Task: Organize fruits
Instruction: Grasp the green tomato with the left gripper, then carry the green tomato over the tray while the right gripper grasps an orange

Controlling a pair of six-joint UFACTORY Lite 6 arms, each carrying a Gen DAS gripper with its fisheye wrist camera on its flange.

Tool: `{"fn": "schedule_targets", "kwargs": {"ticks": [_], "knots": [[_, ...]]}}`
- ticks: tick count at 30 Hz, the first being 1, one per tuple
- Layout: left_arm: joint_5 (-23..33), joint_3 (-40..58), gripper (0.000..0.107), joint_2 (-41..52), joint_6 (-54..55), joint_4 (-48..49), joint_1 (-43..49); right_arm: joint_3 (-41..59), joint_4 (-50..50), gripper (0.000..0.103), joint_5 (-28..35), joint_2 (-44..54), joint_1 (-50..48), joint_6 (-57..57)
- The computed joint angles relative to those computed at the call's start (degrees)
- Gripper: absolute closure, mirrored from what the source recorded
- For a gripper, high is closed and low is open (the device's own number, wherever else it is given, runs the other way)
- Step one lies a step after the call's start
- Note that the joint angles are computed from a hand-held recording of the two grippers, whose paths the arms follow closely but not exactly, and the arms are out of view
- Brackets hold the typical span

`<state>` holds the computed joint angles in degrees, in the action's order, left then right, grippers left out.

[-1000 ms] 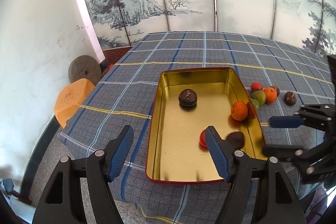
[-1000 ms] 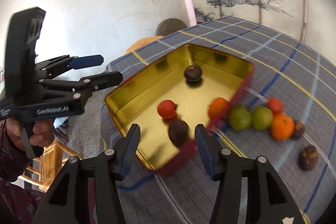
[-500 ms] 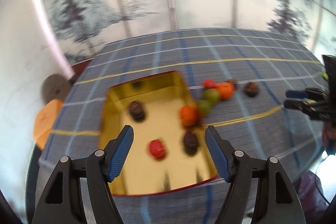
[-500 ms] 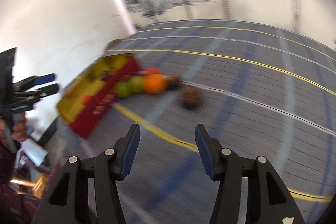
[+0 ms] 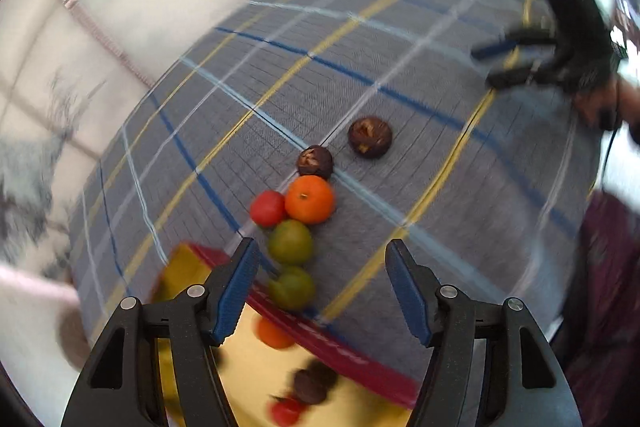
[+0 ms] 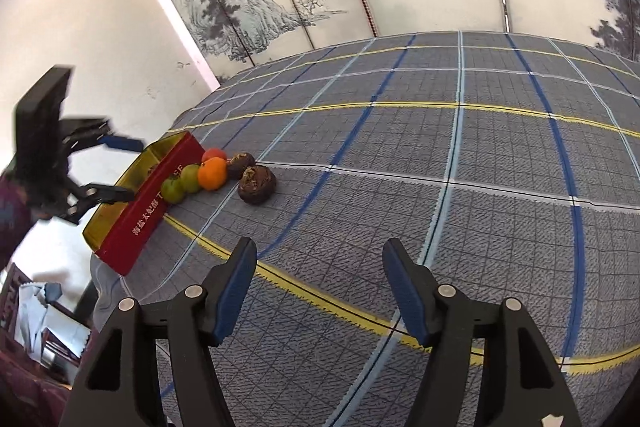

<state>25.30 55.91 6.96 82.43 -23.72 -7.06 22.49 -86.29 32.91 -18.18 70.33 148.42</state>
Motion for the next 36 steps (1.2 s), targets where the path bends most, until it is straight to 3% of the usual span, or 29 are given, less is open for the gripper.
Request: {"fn": "schedule_targets", "kwargs": {"ticks": [4, 9, 11, 13, 18, 23, 29, 34, 36], "knots": [[3.7, 9.2, 0.041, 9.9, -9.0, 14.4, -3.1, -0.6, -2.2, 0.037, 0.5, -0.6, 0.6, 2.6], [3.8, 15.4, 0.042, 19.5, -24.0, 34.2, -6.0, -2.8, -5.0, 0.034, 0.3, -3.1, 0.4, 6.3], [6.7, 18.6, 0.045, 23.2, -26.5, 37.7, -6.3, -3.2, -5.7, 0.033, 0.2, -3.7, 0.4, 7.2], [9.2, 19.9, 0.068, 24.6, -24.4, 37.0, -5.9, -3.8, -6.4, 0.030, 0.0, -4.3, 0.2, 8.0], [8.8, 19.6, 0.071, 24.8, -25.5, 37.2, -5.7, -5.3, -8.2, 0.027, -0.2, -6.2, -0.5, 10.8], [4.9, 9.0, 0.071, 14.4, -18.0, 24.2, -1.7, -5.9, -7.9, 0.026, 0.3, -6.8, -0.3, 11.0], [4.2, -5.0, 0.071, -2.9, -4.1, -0.9, 4.6, -0.8, -5.9, 0.026, -2.8, -1.3, -1.5, 4.7], [7.7, -11.3, 0.070, -12.2, -8.8, -14.7, 9.1, 9.1, -10.1, 0.030, -8.1, 5.2, -3.7, -3.6], [8.7, -13.4, 0.070, -15.3, -9.5, -19.2, 11.7, 14.7, -16.6, 0.032, -12.6, 8.9, -6.2, -6.1]]}}
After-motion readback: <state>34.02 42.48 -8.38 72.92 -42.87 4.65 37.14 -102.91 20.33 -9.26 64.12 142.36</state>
